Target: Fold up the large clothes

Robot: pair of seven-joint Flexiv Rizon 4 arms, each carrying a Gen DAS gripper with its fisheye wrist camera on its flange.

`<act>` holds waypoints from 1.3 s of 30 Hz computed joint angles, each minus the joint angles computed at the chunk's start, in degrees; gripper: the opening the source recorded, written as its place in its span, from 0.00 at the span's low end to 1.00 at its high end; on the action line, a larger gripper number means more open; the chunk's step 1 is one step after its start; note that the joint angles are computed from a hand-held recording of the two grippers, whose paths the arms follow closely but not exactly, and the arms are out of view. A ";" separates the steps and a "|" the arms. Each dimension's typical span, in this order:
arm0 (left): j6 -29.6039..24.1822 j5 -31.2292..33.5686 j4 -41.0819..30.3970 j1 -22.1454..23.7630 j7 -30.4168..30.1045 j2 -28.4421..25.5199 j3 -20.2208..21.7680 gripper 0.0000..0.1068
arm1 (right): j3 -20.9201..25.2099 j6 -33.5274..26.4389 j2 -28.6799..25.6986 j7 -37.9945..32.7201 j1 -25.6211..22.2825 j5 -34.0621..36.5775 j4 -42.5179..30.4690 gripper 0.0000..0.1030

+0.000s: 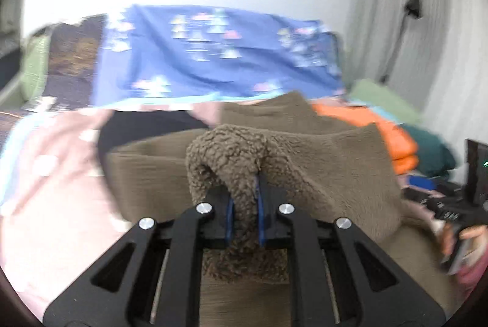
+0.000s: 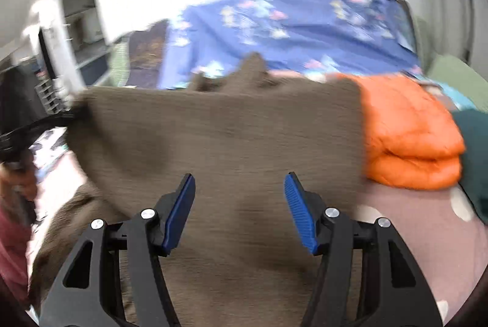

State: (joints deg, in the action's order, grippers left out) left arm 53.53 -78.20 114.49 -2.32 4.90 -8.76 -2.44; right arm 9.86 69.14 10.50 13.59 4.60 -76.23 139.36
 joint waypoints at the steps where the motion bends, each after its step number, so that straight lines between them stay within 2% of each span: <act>1: 5.72 -0.04 -0.55 -1.01 0.39 -1.83 -0.51 0.14 | 0.52 -2.52 -1.85 -2.95 0.90 3.88 -0.36 0.59; 2: 11.24 0.92 -0.80 -1.97 0.24 -3.97 -0.95 0.21 | 0.95 -4.89 -3.83 -5.21 1.98 7.82 -0.79 0.59; 3: 15.73 3.37 -0.99 -2.66 -0.85 -6.26 -1.24 0.24 | 0.93 -5.92 -5.25 -5.71 2.68 9.57 -1.21 0.59; 5: 21.08 6.41 -0.45 -3.12 -1.46 -9.19 -1.75 0.41 | 0.66 -7.13 -6.30 -3.70 3.49 9.49 -1.30 0.59; 7: 25.40 -1.87 0.48 -1.94 6.14 -9.01 -5.75 0.51 | 0.87 -9.55 -5.80 -3.33 4.43 9.31 -1.80 0.59; 8: 26.32 -5.24 0.40 -2.14 8.23 -8.48 -6.20 0.57 | 1.11 -11.08 -5.44 -3.30 4.89 9.20 -2.10 0.59; 10: 26.29 -9.42 0.10 -2.98 9.12 -6.88 -5.51 0.58 | 1.35 -12.13 -3.65 -2.88 5.27 7.11 -1.84 0.59; 11: 26.79 -14.94 -0.28 -3.87 12.59 -5.68 -5.37 0.57 | 1.03 -10.96 -3.49 -2.03 5.03 4.41 -2.04 0.59; 12: 26.39 -17.41 -0.60 -4.57 13.83 -4.69 -4.75 0.56 | 1.30 -11.10 -3.05 -2.04 5.28 3.98 -2.21 0.59; 13: 23.21 -17.66 0.03 -4.49 12.98 -2.97 -3.93 0.56 | 1.32 -10.92 -2.99 -2.19 5.37 3.45 -2.29 0.59; 15: 11.73 -10.47 2.93 -2.84 6.02 0.35 -1.39 0.56 | 1.42 -11.52 -4.73 -4.58 6.14 5.82 -3.03 0.59; 17: -1.59 2.03 4.13 -0.15 -3.42 0.94 0.25 0.57 | 1.03 -12.13 -8.04 -8.26 7.10 10.97 -4.04 0.60; 18: -3.45 5.44 3.80 -0.32 -5.44 0.16 1.06 0.58 | 0.63 -12.30 -9.41 -8.62 7.32 11.35 -4.18 0.62; 19: -1.66 9.70 3.80 -0.68 -7.34 -1.35 0.55 0.58 | 0.00 -12.26 -10.46 -7.64 7.30 9.71 -4.05 0.65; 20: 3.87 13.66 3.67 -2.63 -8.50 -4.12 0.68 0.57 | -0.74 -11.27 -10.78 -5.22 7.01 6.62 -3.60 0.67; 21: 8.93 14.23 4.06 -2.99 -7.35 -6.16 -0.73 0.57 | -1.03 -10.77 -10.60 -4.03 6.91 5.22 -3.26 0.67; 22: 14.01 11.07 4.96 -2.15 -2.46 -7.94 -4.00 0.57 | -1.06 -10.65 -10.42 -3.96 6.98 4.90 -3.23 0.67; 23: 16.09 6.68 5.34 -2.27 1.21 -8.11 -5.40 0.57 | -0.93 -11.03 -10.20 -4.25 7.16 5.04 -3.23 0.67; 24: 16.34 6.03 5.50 -2.95 1.15 -7.39 -4.98 0.57 | -0.89 -11.14 -9.94 -4.15 7.20 4.93 -3.08 0.67; 26: 16.68 9.29 5.99 -3.20 -1.54 -6.27 -4.36 0.55 | -1.15 -9.96 -9.24 -3.26 6.76 4.61 -2.57 0.67; 27: 17.03 9.10 6.62 -3.14 -0.85 -5.54 -4.45 0.54 | -1.05 -9.50 -8.26 -2.20 6.55 4.60 -2.19 0.67; 29: 16.81 4.76 7.74 -2.99 3.66 -3.22 -4.85 0.53 | -1.15 -9.33 -5.98 1.28 6.32 2.10 -1.40 0.67; 31: 14.59 2.10 7.63 -2.91 5.54 -1.88 -4.06 0.56 | 1.73 -17.75 -5.50 -2.27 7.62 8.10 -2.60 0.67; 32: 15.10 2.13 7.27 -3.30 5.08 -2.35 -3.63 0.60 | 2.01 -19.90 -6.69 -5.47 8.40 12.81 -3.33 0.67; 33: 16.83 5.24 6.57 -3.78 2.00 -3.85 -3.03 0.60 | 1.36 -18.32 -7.70 -7.14 8.42 14.91 -3.24 0.67; 34: 18.81 6.98 6.39 -4.06 2.11 -5.53 -2.68 0.61 | 0.65 -16.24 -8.41 -7.21 8.09 15.03 -2.79 0.67; 36: 21.97 1.01 6.82 -3.44 9.64 -5.83 -5.45 0.61 | 0.58 -15.12 -6.93 -5.03 7.81 13.00 -1.76 0.67; 39: 17.21 0.42 8.96 -3.24 9.67 -1.02 -3.36 0.60 | 2.10 -15.15 -2.09 -4.96 7.92 13.66 0.32 0.67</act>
